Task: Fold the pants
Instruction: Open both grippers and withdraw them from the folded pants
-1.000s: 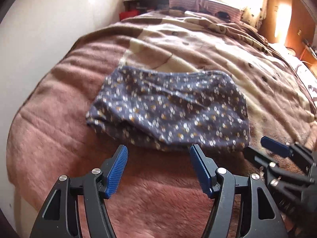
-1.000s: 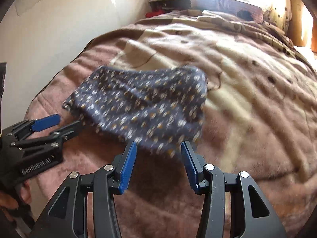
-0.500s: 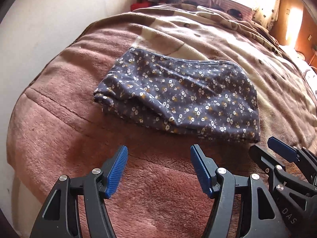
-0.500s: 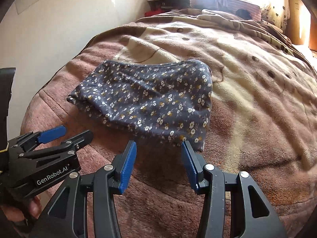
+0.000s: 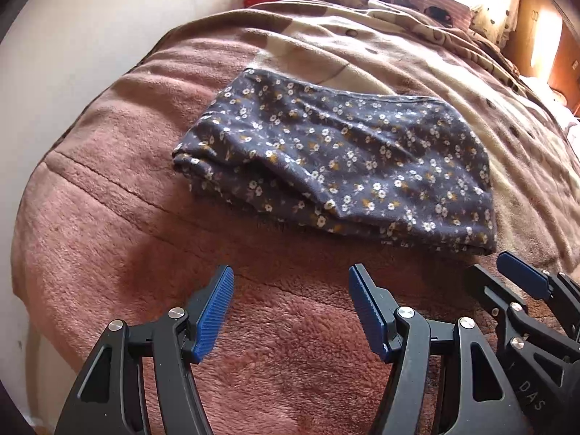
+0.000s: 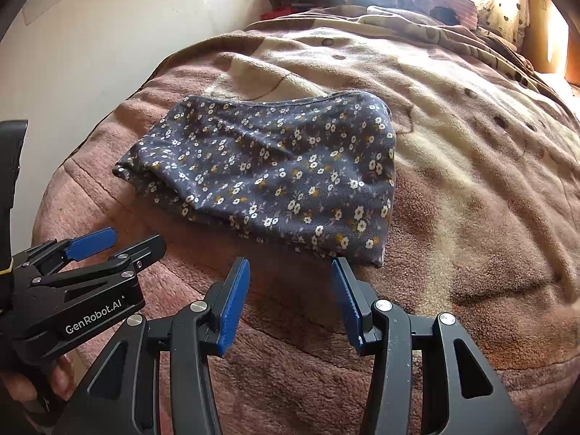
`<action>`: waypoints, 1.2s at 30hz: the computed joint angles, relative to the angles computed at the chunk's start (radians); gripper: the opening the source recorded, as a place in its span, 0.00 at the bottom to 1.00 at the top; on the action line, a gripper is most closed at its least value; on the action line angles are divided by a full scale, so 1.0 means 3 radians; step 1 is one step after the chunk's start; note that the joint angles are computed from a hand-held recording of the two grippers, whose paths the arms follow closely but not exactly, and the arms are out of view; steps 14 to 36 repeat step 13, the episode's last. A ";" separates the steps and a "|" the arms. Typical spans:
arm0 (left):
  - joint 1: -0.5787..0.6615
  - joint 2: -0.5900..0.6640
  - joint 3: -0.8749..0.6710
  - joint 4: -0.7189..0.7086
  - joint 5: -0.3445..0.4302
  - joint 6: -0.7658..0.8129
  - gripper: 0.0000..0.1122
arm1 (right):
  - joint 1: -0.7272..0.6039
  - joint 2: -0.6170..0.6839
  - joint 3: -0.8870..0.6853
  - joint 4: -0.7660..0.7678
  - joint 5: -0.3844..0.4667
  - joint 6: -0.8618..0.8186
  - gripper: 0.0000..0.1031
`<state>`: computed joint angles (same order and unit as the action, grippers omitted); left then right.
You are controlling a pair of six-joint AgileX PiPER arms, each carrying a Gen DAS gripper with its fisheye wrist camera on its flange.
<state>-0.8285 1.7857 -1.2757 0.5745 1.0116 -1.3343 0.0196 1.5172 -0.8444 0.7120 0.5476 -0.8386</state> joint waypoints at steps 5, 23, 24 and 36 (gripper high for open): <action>0.0023 0.0013 0.0012 0.0013 -0.0020 0.0016 0.57 | 0.0008 0.0032 -0.0001 0.0001 -0.0020 -0.0003 0.47; 0.0065 0.0007 0.0024 -0.0004 -0.0086 0.0029 0.57 | 0.0046 0.0074 -0.0009 -0.0028 -0.0059 0.0076 0.47; 0.0065 0.0007 0.0024 -0.0004 -0.0086 0.0029 0.57 | 0.0046 0.0074 -0.0009 -0.0028 -0.0059 0.0076 0.47; 0.0065 0.0007 0.0024 -0.0004 -0.0086 0.0029 0.57 | 0.0046 0.0074 -0.0009 -0.0028 -0.0059 0.0076 0.47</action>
